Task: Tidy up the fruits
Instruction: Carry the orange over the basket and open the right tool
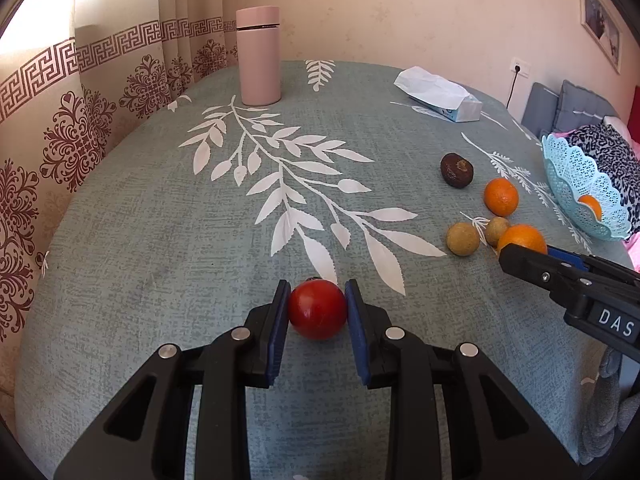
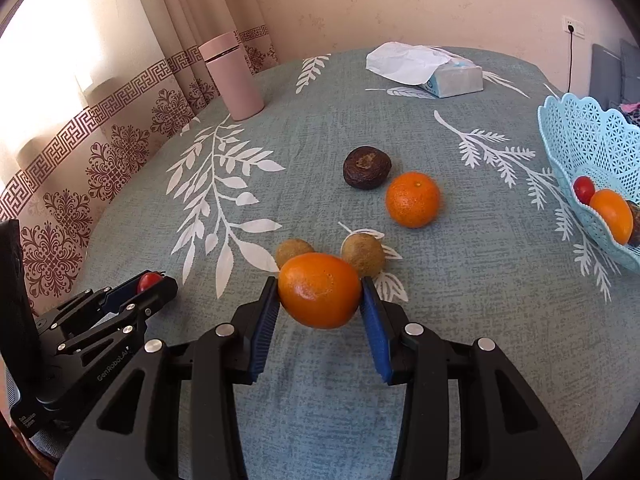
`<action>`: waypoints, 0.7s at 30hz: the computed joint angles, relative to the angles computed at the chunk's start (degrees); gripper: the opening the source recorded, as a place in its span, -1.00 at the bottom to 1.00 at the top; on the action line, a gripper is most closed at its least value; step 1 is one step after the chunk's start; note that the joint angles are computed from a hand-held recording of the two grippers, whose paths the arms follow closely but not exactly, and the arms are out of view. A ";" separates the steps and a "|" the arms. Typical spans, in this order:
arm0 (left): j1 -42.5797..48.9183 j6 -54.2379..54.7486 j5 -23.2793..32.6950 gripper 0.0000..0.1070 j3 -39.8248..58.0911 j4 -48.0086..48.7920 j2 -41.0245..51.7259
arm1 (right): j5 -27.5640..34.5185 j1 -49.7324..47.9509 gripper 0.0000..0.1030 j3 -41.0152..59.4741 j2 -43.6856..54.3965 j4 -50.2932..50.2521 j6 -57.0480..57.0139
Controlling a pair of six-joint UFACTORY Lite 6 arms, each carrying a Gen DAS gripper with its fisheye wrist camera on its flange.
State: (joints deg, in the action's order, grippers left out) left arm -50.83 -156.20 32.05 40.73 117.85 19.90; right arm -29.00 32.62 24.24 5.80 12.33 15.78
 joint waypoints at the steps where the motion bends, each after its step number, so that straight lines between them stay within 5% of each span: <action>1: -0.04 0.04 -0.02 -0.47 0.03 -0.13 0.00 | -0.01 -0.74 -0.18 -0.91 -1.20 0.20 -0.35; 10: -0.55 2.33 0.29 -0.47 0.93 -2.69 0.73 | 1.84 -15.27 -0.18 -11.12 -16.43 -4.28 -0.68; 21: -1.77 7.44 1.43 -0.47 2.54 -8.34 1.91 | 4.06 -44.96 -0.18 -17.18 -28.71 -29.41 12.26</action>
State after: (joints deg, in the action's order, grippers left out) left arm -52.59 -148.77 33.48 43.27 109.51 21.81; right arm -24.94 -12.34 7.06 -22.91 -17.08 28.04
